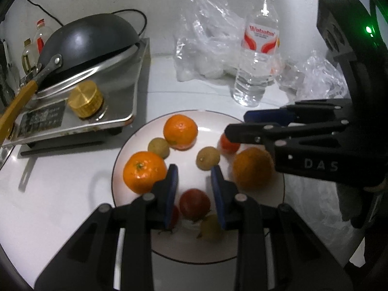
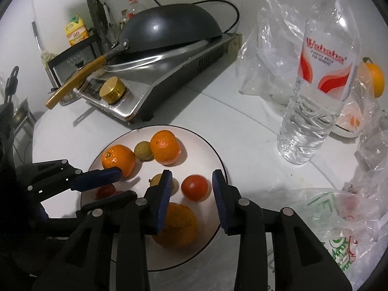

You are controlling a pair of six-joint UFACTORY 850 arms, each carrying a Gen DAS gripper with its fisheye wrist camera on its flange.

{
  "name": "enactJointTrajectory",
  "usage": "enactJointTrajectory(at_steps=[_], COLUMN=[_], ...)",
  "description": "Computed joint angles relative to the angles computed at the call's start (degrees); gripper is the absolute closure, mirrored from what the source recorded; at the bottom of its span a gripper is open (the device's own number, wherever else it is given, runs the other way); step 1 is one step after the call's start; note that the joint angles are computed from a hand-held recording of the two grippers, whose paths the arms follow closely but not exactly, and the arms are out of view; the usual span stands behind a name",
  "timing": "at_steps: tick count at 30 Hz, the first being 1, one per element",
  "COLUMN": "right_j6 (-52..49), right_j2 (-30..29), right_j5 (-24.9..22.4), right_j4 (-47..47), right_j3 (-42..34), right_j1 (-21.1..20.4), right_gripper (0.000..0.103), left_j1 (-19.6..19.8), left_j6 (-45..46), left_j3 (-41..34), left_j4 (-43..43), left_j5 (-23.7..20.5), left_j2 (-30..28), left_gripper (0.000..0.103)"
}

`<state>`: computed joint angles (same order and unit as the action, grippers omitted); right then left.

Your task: Organize fruits

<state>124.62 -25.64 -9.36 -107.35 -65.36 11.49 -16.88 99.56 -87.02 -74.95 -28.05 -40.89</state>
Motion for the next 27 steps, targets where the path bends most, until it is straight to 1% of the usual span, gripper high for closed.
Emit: enactJointTrajectory(at_steps=[2,3,7,11,13,15,16,18,20,22,23,24,26,27], right_j6=[0.6,0.6,3.6,4.4,4.0,4.3,4.7,5.1,6.1,6.3,6.1,6.0,6.1,6.0], right_j2=[0.7,0.9,2.9,5.0,6.3,7.4,8.1,9.0,10.3,11.4,12.1,13.0,14.4,15.0], right_j5=[-0.5,-0.7,-1.8,-3.3,-4.2,-5.0,-5.4,-6.1,-7.0,-7.9,-8.4,-9.2,-10.4,-11.0], right_j4=[-0.7,-0.6,-3.1,-3.5,-3.0,-3.0,-3.2,-3.2,-3.7,-3.3,-3.0,-2.6,-2.4,-2.1], right_j3=[0.6,0.8,2.7,4.7,6.0,7.1,7.7,8.8,10.2,11.3,12.0,12.7,14.0,14.6], right_j1=[0.2,0.4,1.1,2.1,2.7,3.2,3.6,4.1,4.7,5.2,5.5,5.9,6.4,6.7], right_gripper=[0.067,0.067,0.067,0.066,0.066,0.066,0.066,0.066,0.066,0.066,0.065,0.064,0.057,0.056], left_j1=[0.0,0.1,0.2,0.4,0.6,0.8,0.9,0.9,0.7,0.9,1.0,1.1,1.4,1.5], left_j6=[0.7,1.0,4.0,6.0,7.2,8.8,9.8,12.1,16.4,17.8,18.3,19.5,21.3,22.1], left_j3=[0.4,0.7,2.5,4.5,5.8,7.3,8.2,9.7,11.5,12.7,13.3,14.1,15.4,16.1], left_j4=[-0.9,-1.3,-4.4,-6.9,-8.3,-10.2,-11.4,-13.7,-17.5,-19.4,-20.2,-21.6,-23.8,-24.7], left_j5=[0.3,0.4,0.7,0.7,0.5,0.2,0.1,0.4,1.6,1.6,1.7,1.6,0.9,0.4], left_j2=[0.5,0.7,2.4,4.4,5.6,6.9,7.6,8.9,10.3,11.4,12.0,12.7,13.8,14.5], left_gripper=[0.072,0.068,0.068,0.065,0.061,0.052,0.05,0.05,0.05,0.049,0.048,0.042,0.034,0.032])
